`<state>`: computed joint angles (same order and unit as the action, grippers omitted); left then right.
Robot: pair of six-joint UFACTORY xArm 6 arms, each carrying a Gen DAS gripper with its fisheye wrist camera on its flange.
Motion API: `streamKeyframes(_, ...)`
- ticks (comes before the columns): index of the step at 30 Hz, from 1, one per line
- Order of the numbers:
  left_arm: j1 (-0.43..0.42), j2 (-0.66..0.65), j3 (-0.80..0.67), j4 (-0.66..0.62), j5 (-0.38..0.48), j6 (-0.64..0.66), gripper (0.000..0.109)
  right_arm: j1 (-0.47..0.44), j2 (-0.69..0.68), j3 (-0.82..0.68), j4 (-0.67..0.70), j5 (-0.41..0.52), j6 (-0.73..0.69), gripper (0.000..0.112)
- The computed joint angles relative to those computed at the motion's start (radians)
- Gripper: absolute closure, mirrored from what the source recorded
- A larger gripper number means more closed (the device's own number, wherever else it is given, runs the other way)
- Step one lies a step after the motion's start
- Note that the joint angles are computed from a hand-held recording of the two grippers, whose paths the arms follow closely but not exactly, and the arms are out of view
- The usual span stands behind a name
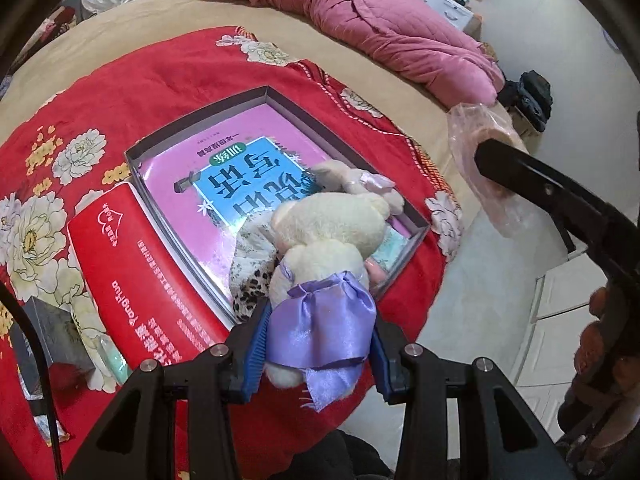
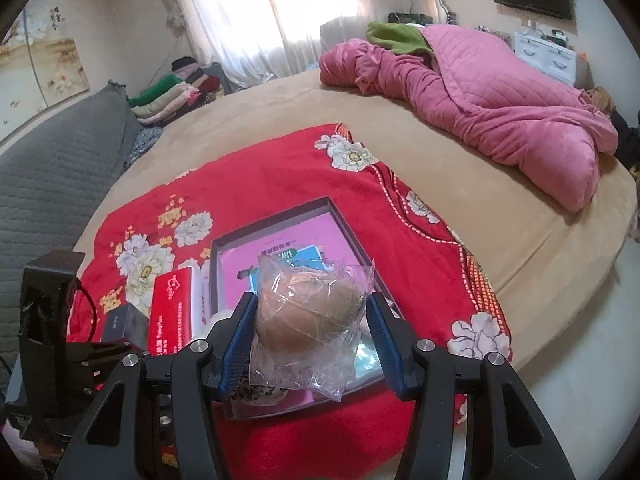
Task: Organize soft objects
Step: 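Carry the teddy bear and bagged peach ball toward the tray with both tools, then lower the teddy bear into the tray with the left tool while the right tool lowers the bagged ball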
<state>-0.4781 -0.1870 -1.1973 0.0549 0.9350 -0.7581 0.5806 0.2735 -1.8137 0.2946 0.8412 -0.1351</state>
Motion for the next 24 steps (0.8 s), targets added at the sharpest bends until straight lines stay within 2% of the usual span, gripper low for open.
streamKeyframes(7, 0.02, 0.048, -0.021, 0.021, 0.009, 0.004, 0.065, 0.006, 0.057, -0.051, -0.018, 0.033, -0.001, 0.055)
streamKeyframes(24, 0.089, 0.096, -0.017, -0.018, -0.007, 0.025, 0.064, 0.015, 0.207, -0.179, -0.032, 0.127, 0.031, 0.055)
